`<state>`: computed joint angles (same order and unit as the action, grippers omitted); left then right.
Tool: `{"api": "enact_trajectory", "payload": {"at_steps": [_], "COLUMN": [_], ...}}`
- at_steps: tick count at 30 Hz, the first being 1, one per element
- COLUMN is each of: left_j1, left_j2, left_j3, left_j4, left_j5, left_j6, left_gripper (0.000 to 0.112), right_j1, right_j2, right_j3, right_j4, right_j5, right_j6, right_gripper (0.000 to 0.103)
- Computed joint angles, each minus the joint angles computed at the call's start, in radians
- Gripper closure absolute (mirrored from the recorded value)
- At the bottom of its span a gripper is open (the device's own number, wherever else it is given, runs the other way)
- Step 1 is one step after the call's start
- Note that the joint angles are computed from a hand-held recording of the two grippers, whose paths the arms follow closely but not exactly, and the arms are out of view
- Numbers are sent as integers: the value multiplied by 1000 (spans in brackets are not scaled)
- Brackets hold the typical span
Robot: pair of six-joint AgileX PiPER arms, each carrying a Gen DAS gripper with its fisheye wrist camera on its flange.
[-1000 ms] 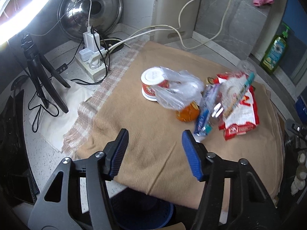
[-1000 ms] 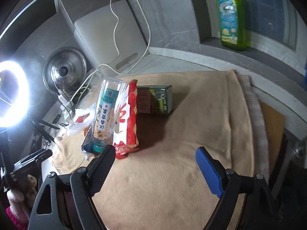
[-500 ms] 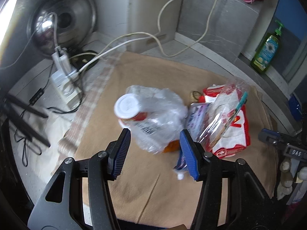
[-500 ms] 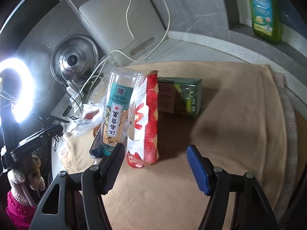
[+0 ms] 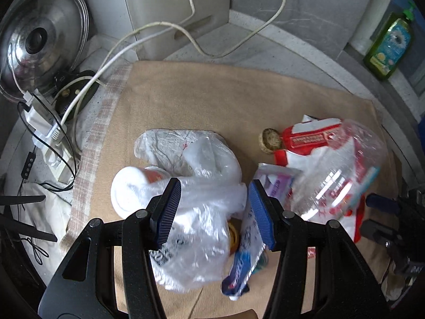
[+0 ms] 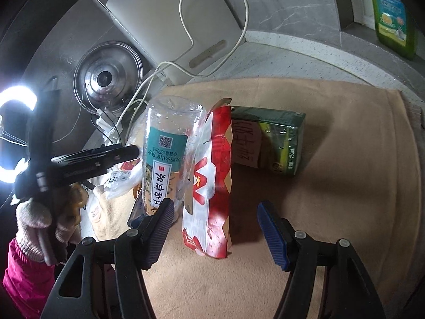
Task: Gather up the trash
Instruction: 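Grasp the clear plastic bag with the left tool while the right tool grasps the red wipes pack, then carry the plastic bag with the left tool while the right tool carries the wipes pack to the blue basket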
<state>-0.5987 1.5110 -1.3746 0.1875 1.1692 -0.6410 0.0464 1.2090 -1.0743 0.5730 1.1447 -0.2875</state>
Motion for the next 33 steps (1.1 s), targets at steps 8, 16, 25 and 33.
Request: {"api": "enact_trajectory", "payload": {"at_steps": [8, 16, 25, 33], "left_j1": [108, 154, 171, 172], "left_j2": [126, 112, 21, -5], "left_j3": [-51, -30, 11, -1], "left_j4": [-143, -220, -228, -203], "left_j5": [-6, -46, -82, -50], "left_j6": [113, 141, 118, 97], "left_gripper": [66, 96, 112, 112], "right_j1": [-2, -5, -19, -22], "right_j2": [95, 131, 153, 125], "right_j3": [-12, -14, -4, -9], "right_j4": [40, 65, 101, 101], "right_j5": [2, 2, 25, 32], "right_j6": [-32, -55, -94, -110], "right_gripper": [40, 46, 75, 82]}}
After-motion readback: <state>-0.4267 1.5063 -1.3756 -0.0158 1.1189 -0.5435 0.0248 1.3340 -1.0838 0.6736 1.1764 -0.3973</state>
